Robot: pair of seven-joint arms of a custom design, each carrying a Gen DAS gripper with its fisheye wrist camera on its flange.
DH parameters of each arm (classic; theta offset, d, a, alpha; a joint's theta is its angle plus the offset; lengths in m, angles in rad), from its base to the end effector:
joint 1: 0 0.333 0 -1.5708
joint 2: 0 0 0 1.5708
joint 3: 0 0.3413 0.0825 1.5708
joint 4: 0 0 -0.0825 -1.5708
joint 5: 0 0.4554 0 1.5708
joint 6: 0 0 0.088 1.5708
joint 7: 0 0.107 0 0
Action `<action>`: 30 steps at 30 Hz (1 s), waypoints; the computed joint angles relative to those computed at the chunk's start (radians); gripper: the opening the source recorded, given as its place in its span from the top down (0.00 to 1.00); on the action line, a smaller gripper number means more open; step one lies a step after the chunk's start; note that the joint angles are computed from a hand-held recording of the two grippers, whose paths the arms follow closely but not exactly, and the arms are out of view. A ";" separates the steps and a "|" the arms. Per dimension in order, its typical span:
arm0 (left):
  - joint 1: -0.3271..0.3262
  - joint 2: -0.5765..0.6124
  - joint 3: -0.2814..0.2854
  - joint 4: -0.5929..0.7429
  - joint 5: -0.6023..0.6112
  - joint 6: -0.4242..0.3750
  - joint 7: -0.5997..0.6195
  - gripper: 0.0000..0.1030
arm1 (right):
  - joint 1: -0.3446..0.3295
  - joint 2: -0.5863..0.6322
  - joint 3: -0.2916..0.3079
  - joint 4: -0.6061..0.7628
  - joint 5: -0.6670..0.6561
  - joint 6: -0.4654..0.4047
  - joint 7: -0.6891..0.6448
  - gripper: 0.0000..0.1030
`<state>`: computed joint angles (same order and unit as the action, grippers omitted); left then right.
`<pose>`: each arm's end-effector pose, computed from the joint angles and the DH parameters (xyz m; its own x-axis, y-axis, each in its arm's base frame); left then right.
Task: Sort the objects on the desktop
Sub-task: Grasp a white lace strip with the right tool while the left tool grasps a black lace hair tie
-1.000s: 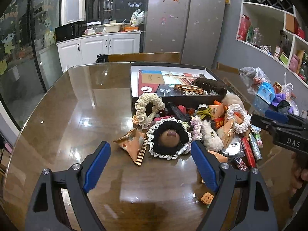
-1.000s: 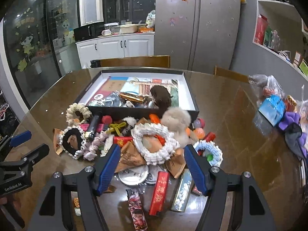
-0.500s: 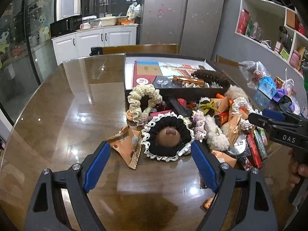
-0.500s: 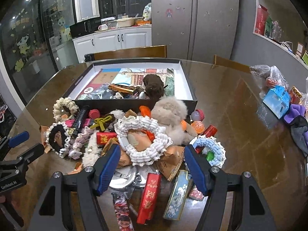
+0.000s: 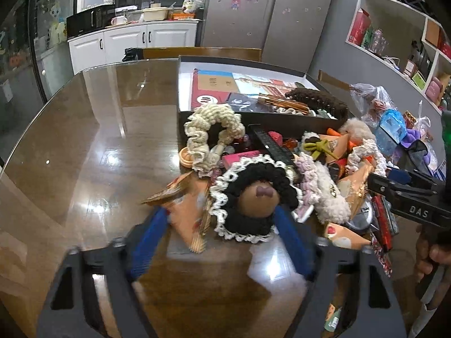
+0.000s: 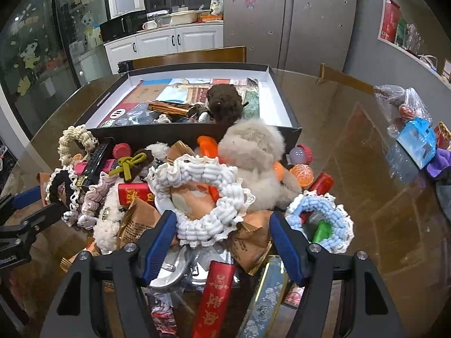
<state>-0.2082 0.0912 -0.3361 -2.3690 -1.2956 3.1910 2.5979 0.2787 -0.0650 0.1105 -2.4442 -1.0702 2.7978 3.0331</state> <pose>0.5155 -0.2075 0.3000 -0.2965 -0.9407 0.1645 -0.7710 0.1342 -0.6225 0.4847 0.2430 0.3273 -0.1201 -0.9928 0.0041 -0.7853 0.0924 -0.6122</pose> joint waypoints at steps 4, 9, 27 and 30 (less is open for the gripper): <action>-0.016 0.004 0.026 -0.011 0.075 -0.018 -0.054 0.64 | -0.003 -0.005 -0.001 -0.006 -0.021 0.018 0.029 0.39; -0.008 -0.010 0.004 -0.014 0.025 -0.020 0.005 0.87 | -0.011 -0.021 0.000 -0.017 -0.032 0.034 0.056 0.58; -0.083 -0.095 0.071 -0.019 -0.329 -0.026 0.338 0.92 | -0.026 -0.092 0.033 -0.043 -0.114 -0.009 0.148 0.80; -0.089 -0.110 0.075 -0.025 -0.353 -0.023 0.359 0.92 | -0.032 -0.101 0.035 -0.046 -0.135 -0.002 0.185 0.80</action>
<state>-0.2968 -0.0187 -0.2612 -2.3940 -1.6485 3.1685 2.9573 0.2463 -0.1661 0.1458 -2.4905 -1.2051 2.7963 3.2177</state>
